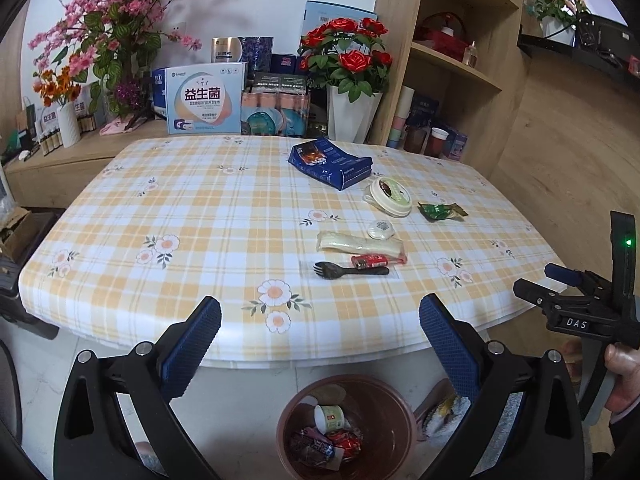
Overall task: Collect trash
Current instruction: 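Move the right tool to the table and grasp the white plastic fork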
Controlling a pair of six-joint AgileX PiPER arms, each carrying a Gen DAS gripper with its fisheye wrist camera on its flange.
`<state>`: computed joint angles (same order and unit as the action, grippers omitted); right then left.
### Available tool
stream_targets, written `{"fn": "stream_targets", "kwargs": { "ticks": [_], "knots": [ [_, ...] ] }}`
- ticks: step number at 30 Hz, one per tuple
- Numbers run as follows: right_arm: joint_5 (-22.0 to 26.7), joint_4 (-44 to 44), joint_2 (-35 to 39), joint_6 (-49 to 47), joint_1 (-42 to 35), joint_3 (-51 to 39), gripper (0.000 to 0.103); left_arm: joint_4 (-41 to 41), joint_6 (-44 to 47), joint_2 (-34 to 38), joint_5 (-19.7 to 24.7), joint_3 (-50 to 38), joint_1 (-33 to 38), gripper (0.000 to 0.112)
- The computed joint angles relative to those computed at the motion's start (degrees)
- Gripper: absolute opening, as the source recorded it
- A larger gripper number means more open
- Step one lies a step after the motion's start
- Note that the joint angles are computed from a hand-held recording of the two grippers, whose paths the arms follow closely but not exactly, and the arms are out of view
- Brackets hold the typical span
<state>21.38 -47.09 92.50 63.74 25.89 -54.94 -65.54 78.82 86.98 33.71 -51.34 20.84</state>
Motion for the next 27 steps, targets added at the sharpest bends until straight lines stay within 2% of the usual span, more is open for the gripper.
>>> {"fn": "stream_targets", "kwargs": {
  "ticks": [4, 7, 10, 12, 14, 17, 22, 27],
  "knots": [
    [-3.15, 6.93, 1.84, -8.83, -2.93, -2.55, 0.097, 0.91, -1.43, 2.67, -1.53, -3.54, -1.97, 0.097],
    [-3.93, 10.74, 3.87, -14.08, -4.72, -5.70, 0.097, 1.56, -1.92, 5.24, -0.92, -6.93, -2.78, 0.097],
    [-3.58, 22.25, 7.00, -27.28, -7.27, -10.64, 0.097, 3.13, -3.47, 7.86, -1.95, -10.47, -4.29, 0.097],
    [-1.54, 25.65, 10.00, -31.79, -8.50, -15.02, 0.097, 4.67, -5.35, 9.87, -2.36, -12.90, -5.16, 0.097],
    [0.50, 24.30, 12.59, -31.40, -9.20, -18.69, 0.097, 7.15, -8.29, 12.28, -2.87, -15.79, -6.26, 0.097],
    [2.58, 30.80, 16.10, -38.31, -11.01, -23.66, 0.097, 11.20, -12.88, 15.15, -5.31, -18.81, -8.30, 0.097],
    [5.27, 41.08, 21.98, -52.13, -11.80, -30.91, 0.097, 17.61, -22.27, 21.03, -4.67, -24.66, -9.59, 0.097],
    [10.08, 50.43, 30.66, -65.13, -9.64, -42.55, 0.094, 21.99, -27.62, 24.06, -5.37, -27.28, -9.55, 0.097]
  ]
}}
